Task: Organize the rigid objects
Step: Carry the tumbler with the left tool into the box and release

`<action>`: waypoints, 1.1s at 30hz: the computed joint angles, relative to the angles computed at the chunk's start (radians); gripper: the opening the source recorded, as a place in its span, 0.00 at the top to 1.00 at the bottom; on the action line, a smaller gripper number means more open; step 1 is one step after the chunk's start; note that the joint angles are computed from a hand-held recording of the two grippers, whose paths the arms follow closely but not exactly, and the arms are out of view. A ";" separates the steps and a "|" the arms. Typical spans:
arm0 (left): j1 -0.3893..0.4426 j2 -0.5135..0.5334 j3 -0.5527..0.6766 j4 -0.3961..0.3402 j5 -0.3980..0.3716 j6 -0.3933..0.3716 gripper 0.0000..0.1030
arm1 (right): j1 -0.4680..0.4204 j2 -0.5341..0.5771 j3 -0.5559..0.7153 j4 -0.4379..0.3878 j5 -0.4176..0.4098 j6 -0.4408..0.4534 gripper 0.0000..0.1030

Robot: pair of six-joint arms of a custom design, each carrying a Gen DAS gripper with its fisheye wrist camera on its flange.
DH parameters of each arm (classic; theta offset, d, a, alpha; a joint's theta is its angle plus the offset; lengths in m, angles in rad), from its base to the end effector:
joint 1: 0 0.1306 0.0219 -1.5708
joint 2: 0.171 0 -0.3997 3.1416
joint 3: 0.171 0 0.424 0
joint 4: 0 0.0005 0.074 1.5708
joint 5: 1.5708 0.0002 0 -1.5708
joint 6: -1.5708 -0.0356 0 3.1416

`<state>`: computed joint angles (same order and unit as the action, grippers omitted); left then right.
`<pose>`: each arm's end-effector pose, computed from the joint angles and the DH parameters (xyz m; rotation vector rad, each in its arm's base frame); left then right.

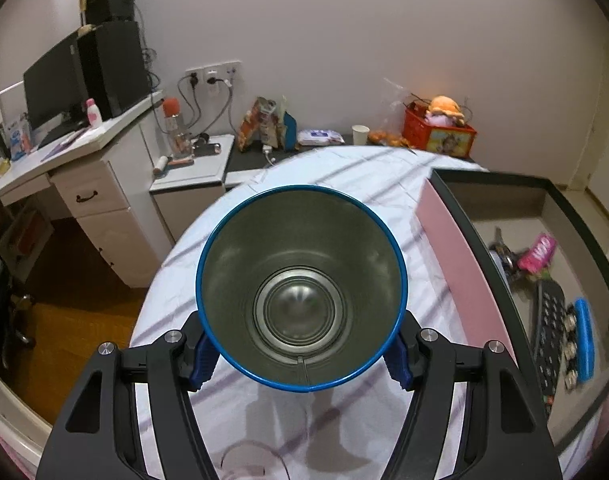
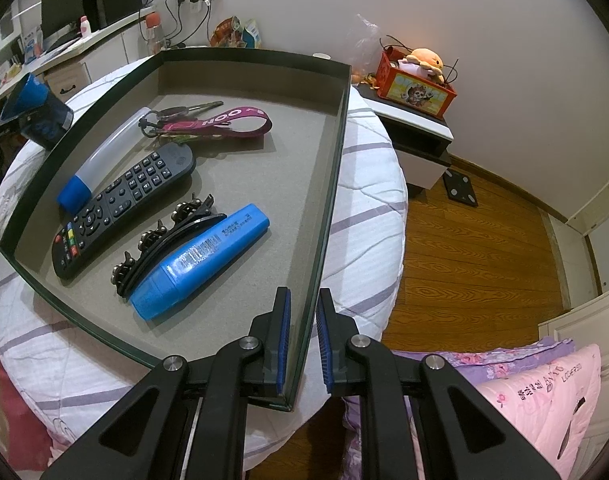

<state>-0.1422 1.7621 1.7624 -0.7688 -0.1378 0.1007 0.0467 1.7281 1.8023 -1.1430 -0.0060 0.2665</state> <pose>0.6599 -0.0900 0.4284 -0.0198 2.3304 0.0398 0.6255 0.0289 0.4442 -0.4139 2.6086 -0.0664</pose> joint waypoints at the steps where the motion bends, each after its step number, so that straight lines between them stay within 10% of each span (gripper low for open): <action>1: -0.002 -0.012 -0.015 -0.001 0.008 0.002 0.34 | 0.000 0.000 0.000 -0.001 0.000 0.001 0.86; 22: -0.080 -0.194 -0.187 0.055 0.033 -0.036 0.34 | -0.004 0.004 0.007 -0.010 -0.010 0.002 0.85; 33: -0.190 -0.129 -0.048 0.090 0.154 -0.058 0.34 | -0.008 0.001 0.002 -0.007 -0.019 -0.007 0.85</action>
